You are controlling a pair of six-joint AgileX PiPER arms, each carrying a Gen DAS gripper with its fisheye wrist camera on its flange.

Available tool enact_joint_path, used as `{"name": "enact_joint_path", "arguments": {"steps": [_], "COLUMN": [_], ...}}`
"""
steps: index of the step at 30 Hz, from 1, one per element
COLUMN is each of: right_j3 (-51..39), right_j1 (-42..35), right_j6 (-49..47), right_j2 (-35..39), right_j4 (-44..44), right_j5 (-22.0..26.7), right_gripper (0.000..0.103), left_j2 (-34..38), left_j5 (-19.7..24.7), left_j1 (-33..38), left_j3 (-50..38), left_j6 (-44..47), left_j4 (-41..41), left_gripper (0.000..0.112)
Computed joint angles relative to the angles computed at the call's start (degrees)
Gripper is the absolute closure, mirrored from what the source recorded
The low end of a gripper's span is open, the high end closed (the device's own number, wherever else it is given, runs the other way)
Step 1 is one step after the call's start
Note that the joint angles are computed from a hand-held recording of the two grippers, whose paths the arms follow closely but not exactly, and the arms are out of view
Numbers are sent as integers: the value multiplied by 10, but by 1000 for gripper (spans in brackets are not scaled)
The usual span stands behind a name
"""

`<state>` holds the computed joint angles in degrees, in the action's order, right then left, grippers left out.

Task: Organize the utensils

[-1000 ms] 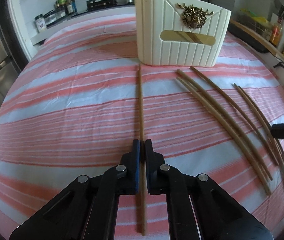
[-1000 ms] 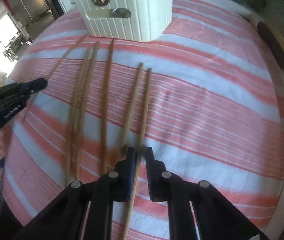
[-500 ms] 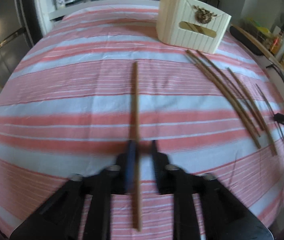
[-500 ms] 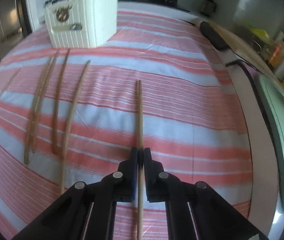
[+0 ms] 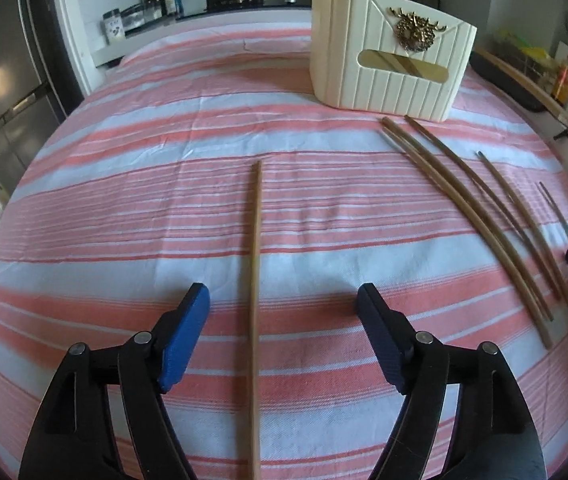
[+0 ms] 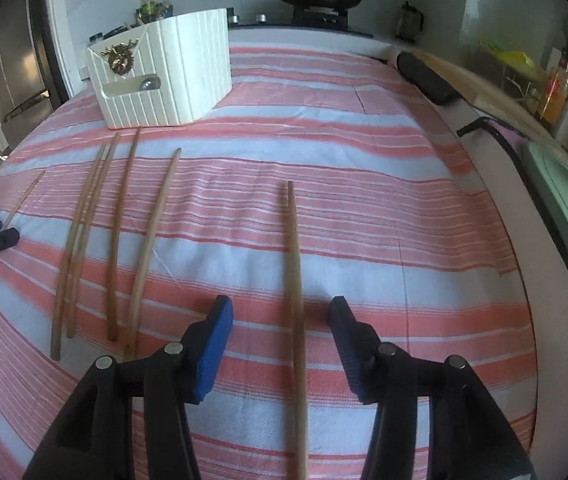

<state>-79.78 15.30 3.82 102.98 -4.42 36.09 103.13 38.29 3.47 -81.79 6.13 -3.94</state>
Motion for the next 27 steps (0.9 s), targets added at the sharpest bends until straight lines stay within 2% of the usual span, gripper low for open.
{"name": "enact_joint_path", "arguments": {"steps": [2,27], "right_j3": [21,21], "right_j1": [-1,-2], "right_j6": [3,1], "right_j2": [-10,-9], "right_j4": [-2,0], "right_j5": [-25,-27], "right_gripper": [52,52], "left_j2": [-2,-5], "left_j5": [-8,-20], "left_j1": [1,-5], "left_j3": [6,14], "left_j6": [-1,-31], "left_j4": [0,23], "left_gripper": [32,26]}}
